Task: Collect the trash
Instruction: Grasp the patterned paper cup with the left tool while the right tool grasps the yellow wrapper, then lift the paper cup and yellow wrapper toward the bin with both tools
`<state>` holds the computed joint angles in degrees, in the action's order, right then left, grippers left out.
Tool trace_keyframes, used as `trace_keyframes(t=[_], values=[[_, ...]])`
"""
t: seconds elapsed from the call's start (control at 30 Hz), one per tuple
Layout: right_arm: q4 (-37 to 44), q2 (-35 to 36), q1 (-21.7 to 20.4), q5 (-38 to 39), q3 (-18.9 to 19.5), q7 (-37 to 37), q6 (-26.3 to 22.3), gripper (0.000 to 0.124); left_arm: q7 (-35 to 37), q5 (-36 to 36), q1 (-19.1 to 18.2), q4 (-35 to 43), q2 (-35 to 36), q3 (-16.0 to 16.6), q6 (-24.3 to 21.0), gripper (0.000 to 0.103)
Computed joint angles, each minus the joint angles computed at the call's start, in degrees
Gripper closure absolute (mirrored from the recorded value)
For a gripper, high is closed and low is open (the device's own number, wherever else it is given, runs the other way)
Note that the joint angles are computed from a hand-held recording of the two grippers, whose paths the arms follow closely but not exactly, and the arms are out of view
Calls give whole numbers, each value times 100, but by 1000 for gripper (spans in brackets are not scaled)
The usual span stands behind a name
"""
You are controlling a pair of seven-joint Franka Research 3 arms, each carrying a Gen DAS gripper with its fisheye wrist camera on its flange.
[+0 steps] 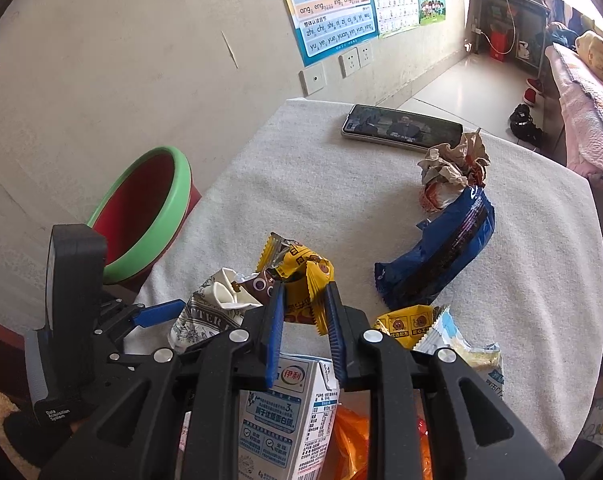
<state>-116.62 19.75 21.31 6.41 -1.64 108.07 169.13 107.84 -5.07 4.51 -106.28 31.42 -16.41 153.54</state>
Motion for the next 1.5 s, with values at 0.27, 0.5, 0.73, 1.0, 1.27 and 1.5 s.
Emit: trace_keyframes(t=[0.27,0.5,0.73,1.0,1.27,1.5], values=[[13,2,47,-46,-33,36,35,102,147,95,-5,-100,-37,-50,124,55],[33,-20,94,-97,-57,57,85,102,398,-255,255,-288,-167,-254,316,55],[92,-30,148,-175,-84,54,144,102,476,-473,318,-319,-215,-305,401,55],[202,-23,215,-265,-91,36,167,102,959,-1382,837,-593,-590,-685,722,55],[486,141,207,-193,45,-178,56,102,1091,-1925,939,-665,-866,-500,808,55],[798,354,177,-64,185,-458,-101,102,1067,-2012,933,-552,-912,-289,817,55]])
